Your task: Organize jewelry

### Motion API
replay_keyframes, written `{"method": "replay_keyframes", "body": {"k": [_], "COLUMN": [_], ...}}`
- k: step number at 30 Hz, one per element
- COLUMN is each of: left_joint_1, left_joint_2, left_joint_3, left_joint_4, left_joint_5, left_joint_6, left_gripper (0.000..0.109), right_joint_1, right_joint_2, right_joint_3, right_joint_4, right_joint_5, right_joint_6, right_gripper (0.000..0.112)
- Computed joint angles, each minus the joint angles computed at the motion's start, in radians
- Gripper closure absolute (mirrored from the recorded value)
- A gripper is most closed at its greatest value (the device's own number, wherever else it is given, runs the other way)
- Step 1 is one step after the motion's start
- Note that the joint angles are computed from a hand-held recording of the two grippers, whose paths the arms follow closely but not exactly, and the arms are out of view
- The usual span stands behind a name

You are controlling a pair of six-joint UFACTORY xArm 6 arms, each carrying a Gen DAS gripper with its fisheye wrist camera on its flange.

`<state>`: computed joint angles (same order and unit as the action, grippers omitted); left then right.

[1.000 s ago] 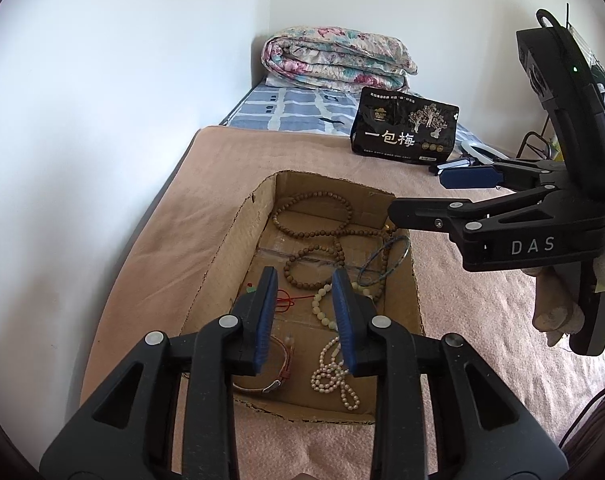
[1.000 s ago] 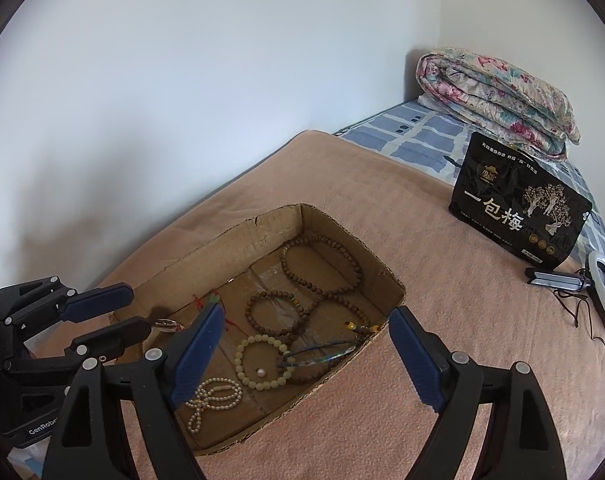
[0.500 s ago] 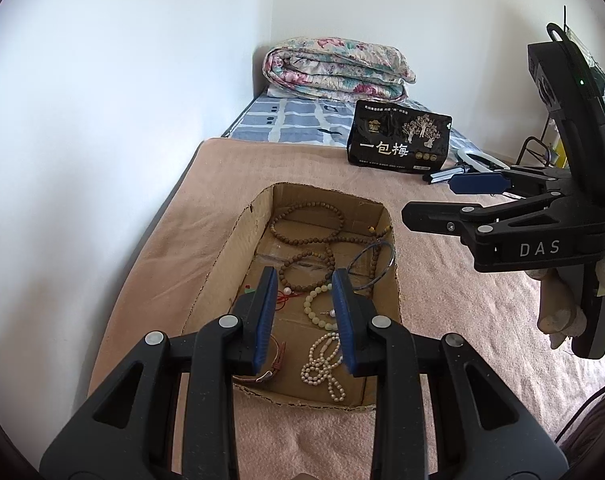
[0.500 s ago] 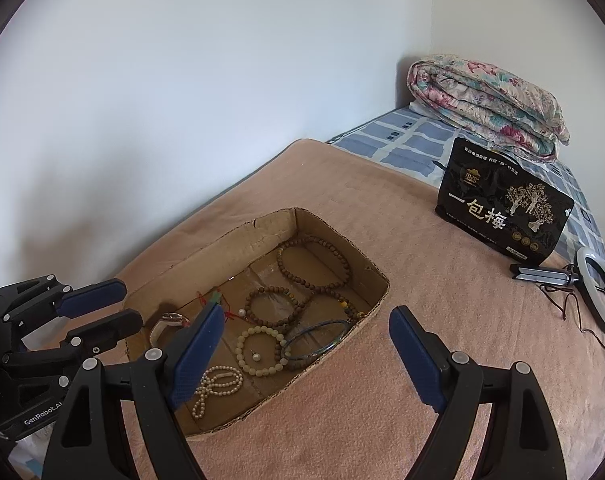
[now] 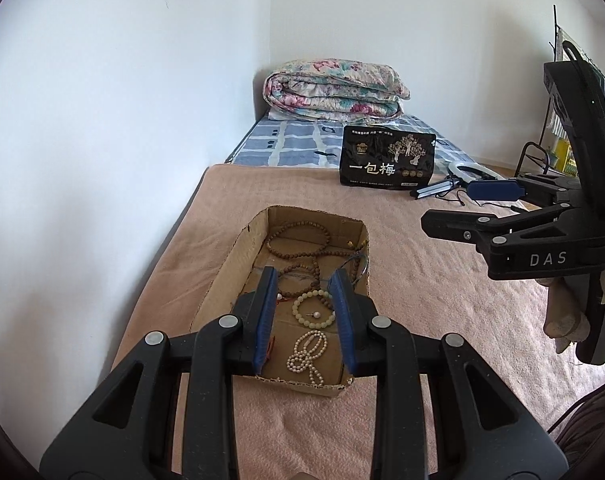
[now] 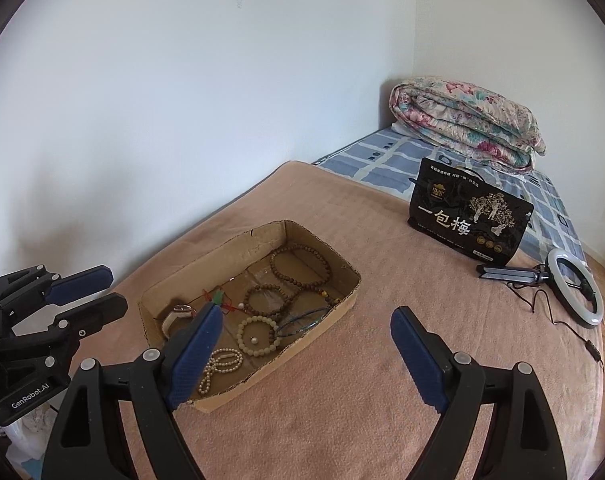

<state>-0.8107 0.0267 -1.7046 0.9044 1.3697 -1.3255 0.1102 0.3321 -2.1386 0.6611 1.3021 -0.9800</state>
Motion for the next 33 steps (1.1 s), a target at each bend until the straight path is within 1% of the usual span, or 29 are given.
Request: {"method": "replay_keyframes", "body": {"k": [1, 4, 5, 9, 10, 11, 13, 17, 22, 26, 33], "left_joint_1": [-0.01, -0.038, -0.048, -0.088, -0.097, -0.107, -0.129, -0.168, -0.207, -0.228, -0.249], "left_joint_2": [0.004, 0.01, 0.012, 0.033, 0.042, 0.047, 0.058, 0.092, 0.121, 0.136, 0.173], "left_joint_3": [-0.011, -0.033, -0.04, -0.082, -0.097, -0.107, -0.128, -0.183, -0.232, -0.258, -0.313], "left_joint_4": [0.002, 0.01, 0.014, 0.034, 0.039, 0.047, 0.072, 0.108, 0.138, 0.158, 0.167], "left_joint_5": [0.013, 0.045, 0.055, 0.107, 0.12, 0.132, 0.158, 0.219, 0.274, 0.3, 0.352], "left_joint_6": [-0.001, -0.008, -0.013, -0.014, -0.013, -0.015, -0.025, -0.017, -0.014, -0.024, -0.013], "left_gripper": [0.08, 0.064, 0.063, 0.062, 0.055, 0.043, 0.034, 0.028, 0.024, 0.012, 0.011], "right_joint_1": [-0.007, -0.029, -0.037, -0.069, -0.075, -0.081, -0.092, -0.115, -0.128, -0.132, -0.142], "right_joint_2": [-0.006, -0.044, -0.057, -0.087, -0.097, -0.11, -0.125, -0.148, -0.17, -0.204, -0.226], "right_joint_3": [0.004, 0.052, 0.069, 0.1, 0.112, 0.128, 0.147, 0.181, 0.22, 0.277, 0.315], "right_joint_4": [0.005, 0.021, 0.028, 0.053, 0.055, 0.057, 0.06, 0.071, 0.07, 0.07, 0.075], "right_joint_5": [-0.001, -0.023, -0.03, -0.029, -0.034, -0.04, -0.045, -0.055, -0.075, -0.116, -0.143], "right_joint_6": [-0.003, -0.011, -0.014, -0.024, -0.028, -0.034, -0.041, -0.046, -0.049, -0.073, -0.084], "right_gripper": [0.022, 0.016, 0.013, 0.01, 0.01, 0.01, 0.01, 0.01, 0.01, 0.01, 0.01]}}
